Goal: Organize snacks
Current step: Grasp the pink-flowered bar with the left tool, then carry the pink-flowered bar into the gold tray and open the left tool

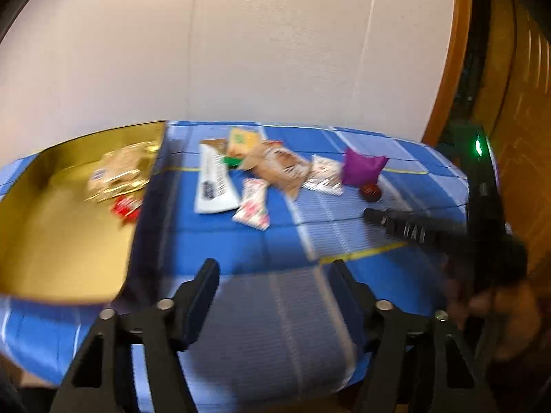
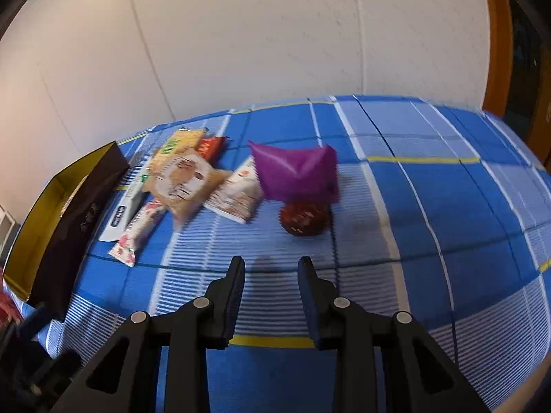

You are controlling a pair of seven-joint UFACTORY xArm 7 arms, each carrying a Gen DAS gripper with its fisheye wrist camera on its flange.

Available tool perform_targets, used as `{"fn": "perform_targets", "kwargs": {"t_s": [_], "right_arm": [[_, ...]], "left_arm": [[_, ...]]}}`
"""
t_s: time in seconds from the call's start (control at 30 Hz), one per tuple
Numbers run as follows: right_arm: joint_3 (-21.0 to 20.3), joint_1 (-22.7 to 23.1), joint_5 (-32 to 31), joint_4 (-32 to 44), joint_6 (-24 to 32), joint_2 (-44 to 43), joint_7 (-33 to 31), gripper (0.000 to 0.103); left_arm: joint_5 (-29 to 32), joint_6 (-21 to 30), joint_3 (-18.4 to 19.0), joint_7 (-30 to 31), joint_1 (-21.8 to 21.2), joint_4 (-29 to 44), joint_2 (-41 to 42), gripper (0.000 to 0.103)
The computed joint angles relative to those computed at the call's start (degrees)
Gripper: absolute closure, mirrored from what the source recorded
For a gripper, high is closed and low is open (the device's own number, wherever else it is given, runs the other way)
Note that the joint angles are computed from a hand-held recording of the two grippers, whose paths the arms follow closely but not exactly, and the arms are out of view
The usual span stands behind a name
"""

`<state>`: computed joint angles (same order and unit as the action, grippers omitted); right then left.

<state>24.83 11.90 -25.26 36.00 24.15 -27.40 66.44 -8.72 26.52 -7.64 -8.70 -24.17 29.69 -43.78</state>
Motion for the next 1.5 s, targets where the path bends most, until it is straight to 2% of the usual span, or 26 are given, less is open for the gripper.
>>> {"fn": "perform_targets", "kwargs": {"t_s": [0.07,0.1,0.17,0.2,0.37,0.53,0.67,0.83,0.87,0.93,0.97,1.0,1.07,1.23,1.5], "right_arm": [[0.13,-0.37,-0.23,-1.23,-1.13,-0.98,0.96,0.067],[0.37,-0.82,-0.5,-1.12,-1.85,-0.54,1.22,0.065],[0.15,-0.95,-0.39,-1.73,-3.2,-0.77,1.31,0.064],[0.08,-0.94,-0.18,-1.9,-3.53,-0.91,1.23,0.064],[-0.69,-0.57,1.49,-3.17,-5.24,-1.85,0.09,0.063],[-2.29,0.25,4.72,-4.77,-8.04,-2.53,-1.83,0.063],[-2.66,0.44,6.93,-5.36,-9.45,-2.54,-3.73,0.063],[-2.69,0.39,9.07,-5.76,-10.37,-2.67,-5.29,0.063],[-2.58,0.32,9.34,-5.77,-10.46,-2.66,-5.5,0.063],[-2.41,0.23,9.8,-5.87,-10.61,-2.75,-5.87,0.063],[-2.35,0.17,9.96,-5.96,-10.63,-2.88,-6.06,0.063],[-2.29,0.09,10.08,-6.01,-10.62,-2.95,-6.26,0.063],[-2.05,-0.14,10.31,-5.96,-10.6,-2.98,-6.42,0.063],[-1.39,-0.88,10.49,-5.98,-10.72,-3.11,-6.26,0.063],[0.46,-2.86,9.51,-5.82,-9.68,-3.81,-4.2,0.063]], "left_arm": [[-2.62,1.11,3.69,2.54,-2.61,3.65,4.19,0.041],[-3.38,1.73,4.28,2.96,-2.45,5.9,6.43,0.041],[-3.82,2.62,4.16,3.26,-0.99,9.27,9.77,0.043],[-3.95,2.71,4.07,3.35,-0.16,10.53,11.09,0.048],[-5.8,6.0,4.49,7.96,0.59,17.29,17.81,0.056],[-2.02,9.28,1.26,9.46,3.74,22.41,24.12,0.063],[3.99,10.6,-1.35,7.03,6.36,25.28,28.28,0.066],[11.15,12.54,-3.32,5.22,7.03,28.0,32.75,0.068],[11.41,11.02,-3.19,4.75,6.95,27.39,32.61,0.068],[10.5,11.15,-2.67,3.84,6.83,27.54,32.79,0.069],[9.62,10.97,-2.34,3.87,6.67,27.42,32.76,0.072],[9.43,10.64,-2.3,4.1,6.48,27.01,32.39,0.08],[12.18,9.67,-3.21,3.16,6.58,25.64,31.14,0.083],[14.03,4.16,-4.02,2.32,5.87,18.0,25.01,0.083],[9.03,-0.21,-3.03,-1.3,4.45,7.19,14.31,0.083]]}}
